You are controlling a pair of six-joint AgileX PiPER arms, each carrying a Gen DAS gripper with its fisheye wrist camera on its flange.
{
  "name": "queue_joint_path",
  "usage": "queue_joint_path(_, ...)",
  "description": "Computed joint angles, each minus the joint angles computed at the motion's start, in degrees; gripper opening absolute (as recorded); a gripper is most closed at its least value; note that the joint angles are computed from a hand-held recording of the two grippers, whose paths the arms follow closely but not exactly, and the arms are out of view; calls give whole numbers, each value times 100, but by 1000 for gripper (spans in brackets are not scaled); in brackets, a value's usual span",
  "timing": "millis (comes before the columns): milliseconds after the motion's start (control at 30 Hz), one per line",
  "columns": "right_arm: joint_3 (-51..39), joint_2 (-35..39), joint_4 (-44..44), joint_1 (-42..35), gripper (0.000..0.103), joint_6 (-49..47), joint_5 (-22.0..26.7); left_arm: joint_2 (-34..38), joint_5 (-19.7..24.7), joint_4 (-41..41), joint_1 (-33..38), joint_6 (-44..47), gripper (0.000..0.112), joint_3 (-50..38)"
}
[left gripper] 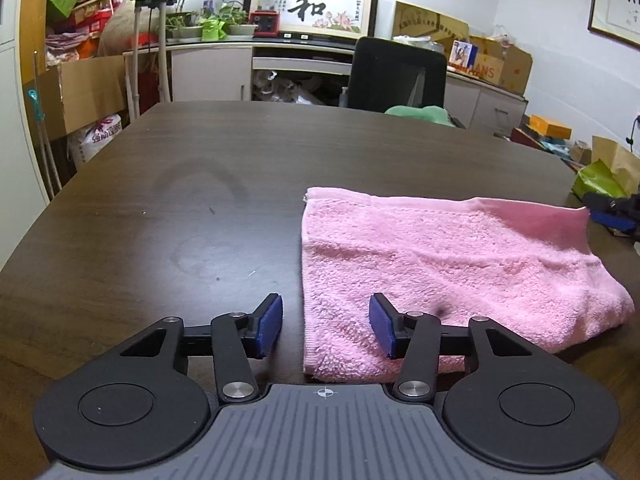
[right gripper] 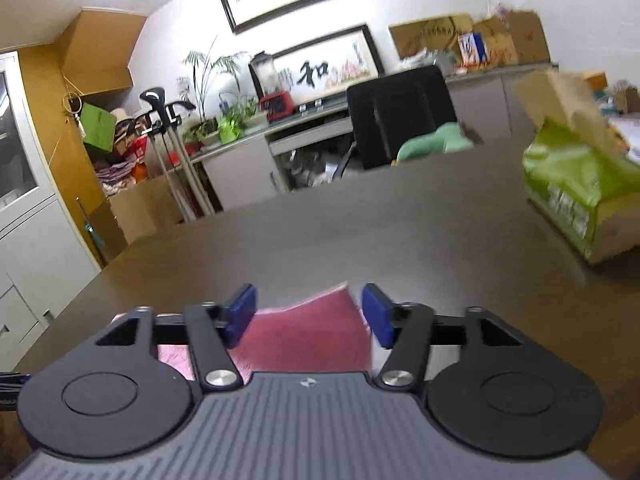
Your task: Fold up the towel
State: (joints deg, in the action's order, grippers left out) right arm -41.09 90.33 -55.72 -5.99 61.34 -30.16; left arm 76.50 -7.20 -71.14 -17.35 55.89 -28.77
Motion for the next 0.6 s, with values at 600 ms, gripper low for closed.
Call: queue_joint_path(600,-566,662,-2067,-653,79,588,-997,-31,-82,100,-36,97,66,74)
